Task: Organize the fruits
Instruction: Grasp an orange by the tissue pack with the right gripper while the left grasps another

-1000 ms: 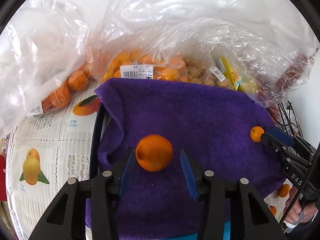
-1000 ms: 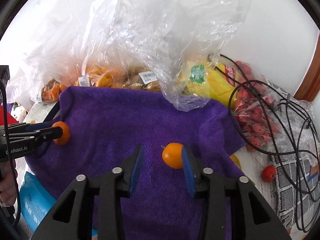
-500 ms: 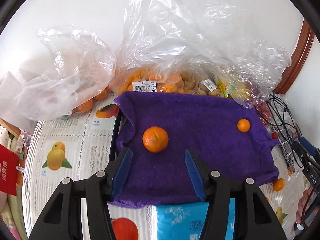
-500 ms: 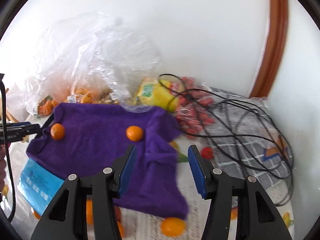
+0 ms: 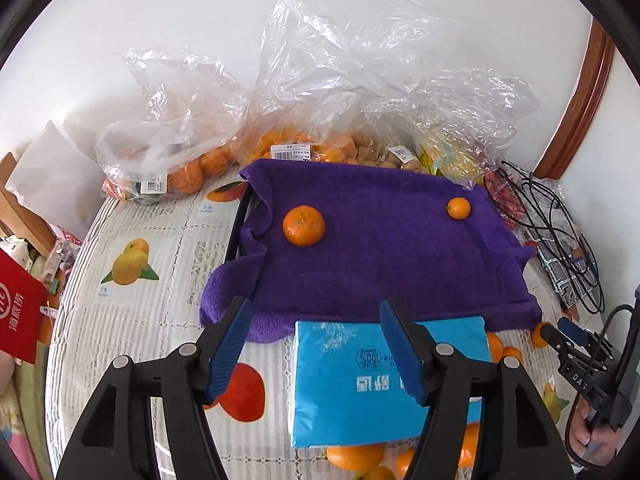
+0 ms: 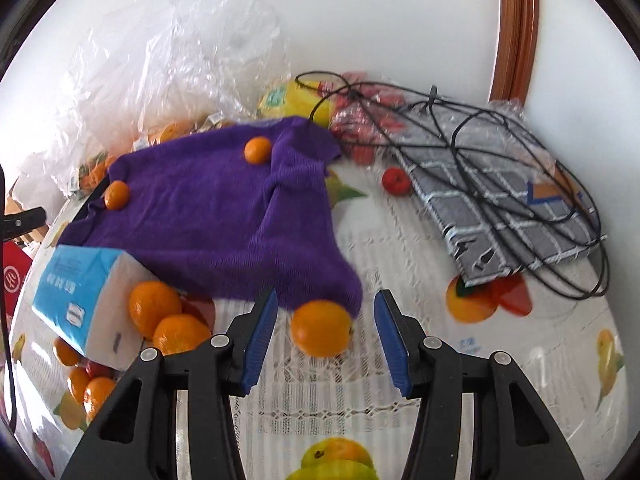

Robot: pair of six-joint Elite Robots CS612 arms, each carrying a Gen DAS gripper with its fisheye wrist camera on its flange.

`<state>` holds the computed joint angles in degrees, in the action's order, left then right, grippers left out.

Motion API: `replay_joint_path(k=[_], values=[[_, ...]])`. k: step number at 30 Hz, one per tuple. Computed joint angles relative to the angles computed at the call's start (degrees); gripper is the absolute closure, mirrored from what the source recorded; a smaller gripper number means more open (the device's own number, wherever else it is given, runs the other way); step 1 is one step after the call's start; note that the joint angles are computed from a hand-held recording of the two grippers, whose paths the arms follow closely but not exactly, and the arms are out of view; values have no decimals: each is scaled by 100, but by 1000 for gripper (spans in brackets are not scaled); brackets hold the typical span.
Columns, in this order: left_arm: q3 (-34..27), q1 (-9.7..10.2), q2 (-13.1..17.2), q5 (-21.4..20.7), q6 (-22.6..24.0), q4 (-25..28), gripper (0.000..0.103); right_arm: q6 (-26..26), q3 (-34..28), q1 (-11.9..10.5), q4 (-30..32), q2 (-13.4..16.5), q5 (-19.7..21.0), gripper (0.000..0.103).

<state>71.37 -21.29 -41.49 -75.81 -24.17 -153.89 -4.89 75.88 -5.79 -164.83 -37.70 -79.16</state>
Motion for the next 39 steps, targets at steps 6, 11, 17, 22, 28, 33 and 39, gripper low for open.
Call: replay_joint_path(k=[6, 11, 17, 22, 28, 33, 39], values=[[395, 7, -192, 55, -78, -65, 38, 1, 4, 42, -40, 97, -60, 67], [701, -1, -318, -80, -45, -256, 38, -34, 145, 59, -248, 13, -32, 67], [1000, -32, -395, -442, 94, -449, 38, 27, 540, 79, -604, -246, -17, 67], [1139, -89, -335, -681, 180, -514, 38, -16, 926, 127, -836, -468, -113, 67], [1146, -103, -188, -922, 232, -682, 38, 50, 1239, 152, -953, -598, -61, 67], [1106, -142, -92, -764, 251, -783, 48, 121, 1315, 194, -927, -566, -9, 67], [1276, -129, -145, -667, 455, -1041, 57, 21, 1304, 267, -1094, -486, -31, 67]])
